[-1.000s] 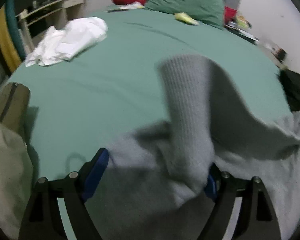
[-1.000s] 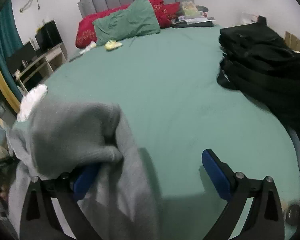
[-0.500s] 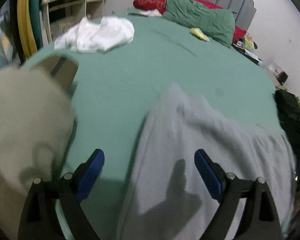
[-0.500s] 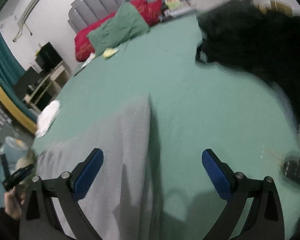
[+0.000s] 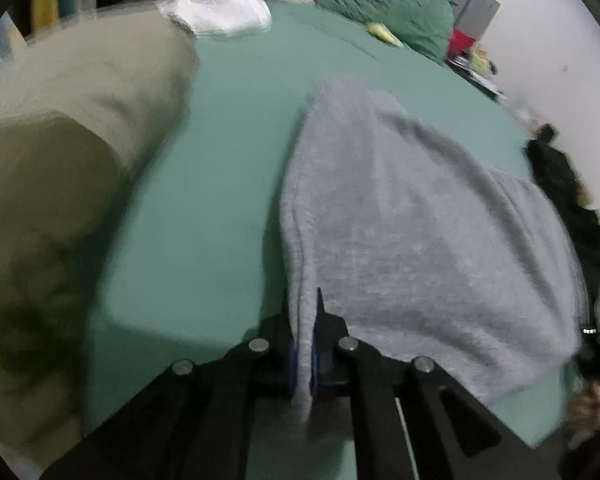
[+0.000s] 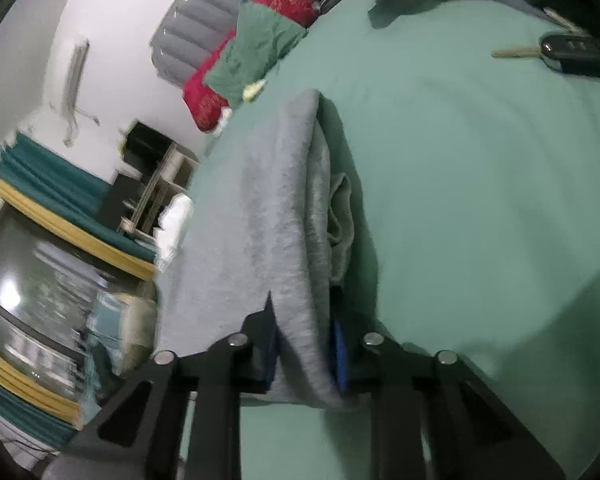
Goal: Fold large clothes
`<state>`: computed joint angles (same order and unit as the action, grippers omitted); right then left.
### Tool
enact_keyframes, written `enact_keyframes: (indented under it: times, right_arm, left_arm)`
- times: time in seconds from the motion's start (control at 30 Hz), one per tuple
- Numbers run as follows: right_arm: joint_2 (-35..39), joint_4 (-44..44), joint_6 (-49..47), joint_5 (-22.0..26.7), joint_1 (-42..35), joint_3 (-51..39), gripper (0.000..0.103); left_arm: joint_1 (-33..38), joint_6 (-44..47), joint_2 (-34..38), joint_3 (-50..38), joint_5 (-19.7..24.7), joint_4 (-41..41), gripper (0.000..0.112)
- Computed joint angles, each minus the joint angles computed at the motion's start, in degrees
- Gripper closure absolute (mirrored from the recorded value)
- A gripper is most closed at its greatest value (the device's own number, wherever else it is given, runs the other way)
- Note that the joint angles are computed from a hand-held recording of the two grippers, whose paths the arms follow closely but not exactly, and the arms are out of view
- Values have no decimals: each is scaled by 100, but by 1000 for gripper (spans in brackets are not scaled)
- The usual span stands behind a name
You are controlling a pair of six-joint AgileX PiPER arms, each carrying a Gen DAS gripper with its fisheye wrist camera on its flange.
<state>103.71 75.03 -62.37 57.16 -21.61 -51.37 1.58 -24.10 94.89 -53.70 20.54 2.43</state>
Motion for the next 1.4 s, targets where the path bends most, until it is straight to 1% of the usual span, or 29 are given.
enact_keyframes:
  times: [0.03, 0.07, 0.1, 0.13, 0.2, 0.27, 0.33, 0.37, 0.4, 0.43, 0.47, 0.5, 0.53, 0.57, 0.6, 0.63, 0.67, 0.7, 0.77, 0.8, 0.83, 0.87, 0.93, 1.0, 1.17, 1.2, 1.27, 1.33, 1.4]
  right_arm:
    - [-50, 15, 2, 123, -61, 1, 85]
    - [-216, -3, 23, 276, -163, 35, 86]
    - [-332, -52, 70, 397, -229, 17, 87]
    - [-532, -123, 106, 524, -309, 14, 88]
    - [-836, -296, 320, 722, -558, -26, 96]
    - [-1090, -534, 514, 1026, -1109, -39, 96]
    - [-1129, -1040, 741, 1068, -1297, -302, 96]
    - [-1249, -1432, 817, 939, -1241, -333, 96]
    - [-1271, -1652, 870, 918, -1212, -356, 96]
    - [-1311, -1928, 1028, 734, -1074, -372, 95]
    - [-1354, -2259, 1280, 441, -944, -399, 93]
    - [-1410, -2600, 1598, 47, -772, -398, 91]
    - [-1464, -2934, 1928, -366, -629, -377, 86]
    - [-1480, -3246, 2342, -725, -567, -330, 70]
    - [-1520, -3329, 2542, -855, -554, -287, 59]
    - [-1633, -3212, 2513, -952, -627, -192, 46]
    - [-1747, -2941, 2268, -946, -697, -99, 44]
    - [-1794, -2722, 2057, -836, -741, -76, 42]
    - [-1699, -2319, 1668, -535, -783, -82, 21]
    - [-1555, -2038, 1457, -357, -772, -91, 17]
    - [-1429, -1897, 1474, -342, -631, -166, 11]
    - [-1217, -1709, 1345, -297, -568, -183, 9]
    - [-842, -1507, 1381, -449, -269, -315, 9]
    - [-336, -1363, 1448, -361, -51, -587, 9]
    - [468, -315, 782, 617, 328, -860, 8]
    - [513, -245, 738, 621, 471, -830, 7]
    - [403, -269, 658, 67, 889, -754, 0]
    - [255, -71, 550, -394, 1157, -595, 0]
    - [150, 182, 440, -631, 1262, -430, 0]
  left_arm:
    - [-73, -372, -241, 153, -43, 389, 107]
    - [-97, -612, -479, 304, -70, 548, 107]
    - [-99, -623, -720, 452, -42, 478, 107]
    - [-56, -409, -910, 540, 33, 268, 107]
    - [-15, -147, -1239, 715, 211, 53, 107]
    - [1, 84, -1464, 878, 306, -165, 107]
    - [-85, -24, -1417, 857, 417, 93, 107]
    - [-173, -336, -1365, 856, 461, 456, 107]
    - [-177, -475, -1262, 804, 550, 599, 106]
    - [-112, -475, -1193, 813, 537, 512, 105]
    - [-18, -376, -1113, 797, 500, 354, 103]
    - [29, -408, -1000, 691, 601, 351, 101]
    - [15, -626, -947, 623, 722, 519, 96]
    - [-41, -976, -949, 586, 844, 786, 91]
    - [-58, -1228, -973, 535, 962, 958, 79]
    - [-28, -1259, -1034, 536, 963, 953, 64]
    - [-25, -1382, -1138, 565, 931, 1022, 58]
    - [-115, -1720, -1279, 602, 919, 1303, 49]
    - [-376, -2379, -1474, 625, 911, 1879, 45]
    - [-533, -2522, -1555, 597, 900, 1972, 44]
    - [-689, -2530, -1596, 536, 859, 1948, 43]
    - [-852, -2528, -1583, 447, 827, 1944, 42]
    - [-1122, -2446, -1412, 183, 770, 1950, 41]
    - [-1438, -2295, -1165, -110, 691, 1915, 40]
    - [-2045, -1873, -59, -1092, 691, 1580, 40]
    - [-2079, -1686, 205, -1349, 666, 1395, 40]
    - [-2117, -1369, 660, -1743, 620, 1061, 40]
    - [-2185, -1262, 1076, -2112, 690, 905, 40]
    - [-2137, -975, 1490, -2467, 821, 532, 40]
